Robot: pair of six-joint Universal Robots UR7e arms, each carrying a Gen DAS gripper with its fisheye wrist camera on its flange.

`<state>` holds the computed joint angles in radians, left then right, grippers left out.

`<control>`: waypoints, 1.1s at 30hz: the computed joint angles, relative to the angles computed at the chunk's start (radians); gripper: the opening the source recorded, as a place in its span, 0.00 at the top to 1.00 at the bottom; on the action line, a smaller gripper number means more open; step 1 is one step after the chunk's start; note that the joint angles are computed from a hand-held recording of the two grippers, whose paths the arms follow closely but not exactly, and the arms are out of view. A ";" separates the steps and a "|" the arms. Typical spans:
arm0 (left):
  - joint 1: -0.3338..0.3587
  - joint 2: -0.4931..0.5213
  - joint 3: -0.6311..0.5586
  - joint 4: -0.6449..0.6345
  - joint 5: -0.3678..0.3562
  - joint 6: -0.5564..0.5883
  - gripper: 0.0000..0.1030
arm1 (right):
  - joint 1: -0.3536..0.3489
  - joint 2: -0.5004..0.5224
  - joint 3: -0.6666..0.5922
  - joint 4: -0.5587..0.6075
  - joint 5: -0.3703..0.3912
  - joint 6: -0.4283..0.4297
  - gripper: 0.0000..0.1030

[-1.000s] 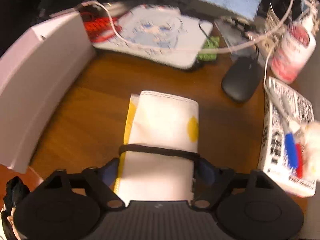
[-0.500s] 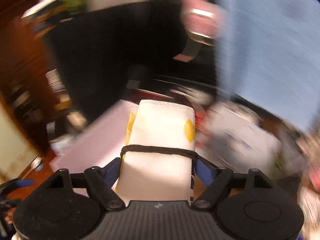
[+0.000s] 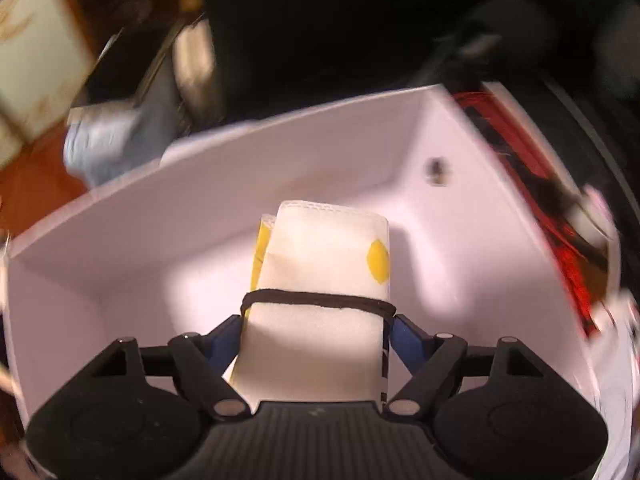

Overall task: Fold shopping bag
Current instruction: 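Lower the bundle onto the box bottom and open the right tool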

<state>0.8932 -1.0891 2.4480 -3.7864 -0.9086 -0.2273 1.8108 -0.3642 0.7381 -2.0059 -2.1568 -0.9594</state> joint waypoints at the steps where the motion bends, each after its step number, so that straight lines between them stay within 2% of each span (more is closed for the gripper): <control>1: 0.005 0.002 -0.002 0.003 -0.001 -0.011 0.01 | -0.001 0.016 -0.013 0.001 -0.026 -0.029 0.23; 5: 0.030 0.011 -0.016 0.023 -0.027 -0.040 0.01 | -0.010 0.012 0.045 -0.127 -0.053 -0.209 0.15; 8: 0.035 0.016 -0.028 0.027 -0.045 -0.031 0.01 | -0.014 -0.021 0.126 -0.277 -0.040 -0.327 0.12; 10: 0.036 0.024 -0.036 0.019 -0.056 -0.020 0.01 | -0.015 -0.056 0.178 -0.335 -0.018 -0.382 0.11; 13: 0.036 0.032 -0.044 0.024 -0.073 -0.018 0.01 | -0.012 -0.108 0.252 -0.406 -0.020 -0.416 0.12; 14: 0.035 0.034 -0.046 0.027 -0.076 -0.018 0.01 | -0.012 -0.123 0.266 -0.393 -0.025 -0.410 0.16; 17: 0.030 0.038 -0.048 0.033 -0.082 -0.018 0.01 | -0.013 -0.152 0.307 -0.386 -0.062 -0.418 0.33; 19: 0.024 0.041 -0.048 0.033 -0.078 -0.016 0.01 | -0.015 -0.162 0.339 -0.408 -0.095 -0.445 0.41; 20: 0.021 0.040 -0.048 0.037 -0.075 -0.017 0.01 | -0.018 -0.165 0.350 -0.417 -0.103 -0.464 0.50; 21: 0.018 0.038 -0.047 0.041 -0.072 -0.019 0.01 | -0.020 -0.164 0.357 -0.432 -0.108 -0.476 0.54; 25: 0.013 0.028 -0.053 0.088 -0.043 -0.029 0.01 | -0.027 -0.141 0.353 -0.527 -0.116 -0.509 0.56; 30: 0.036 0.003 -0.073 0.199 -0.055 -0.057 0.01 | -0.030 -0.101 0.280 -0.536 -0.121 -0.454 0.57; 33: 0.051 0.000 -0.084 0.263 -0.052 -0.068 0.01 | -0.034 -0.081 0.260 -0.594 -0.135 -0.510 0.58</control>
<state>0.9440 -1.0895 2.3644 -3.5237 -0.9607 -0.2949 1.7770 -0.4452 0.9982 -2.5995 -2.2915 -1.4694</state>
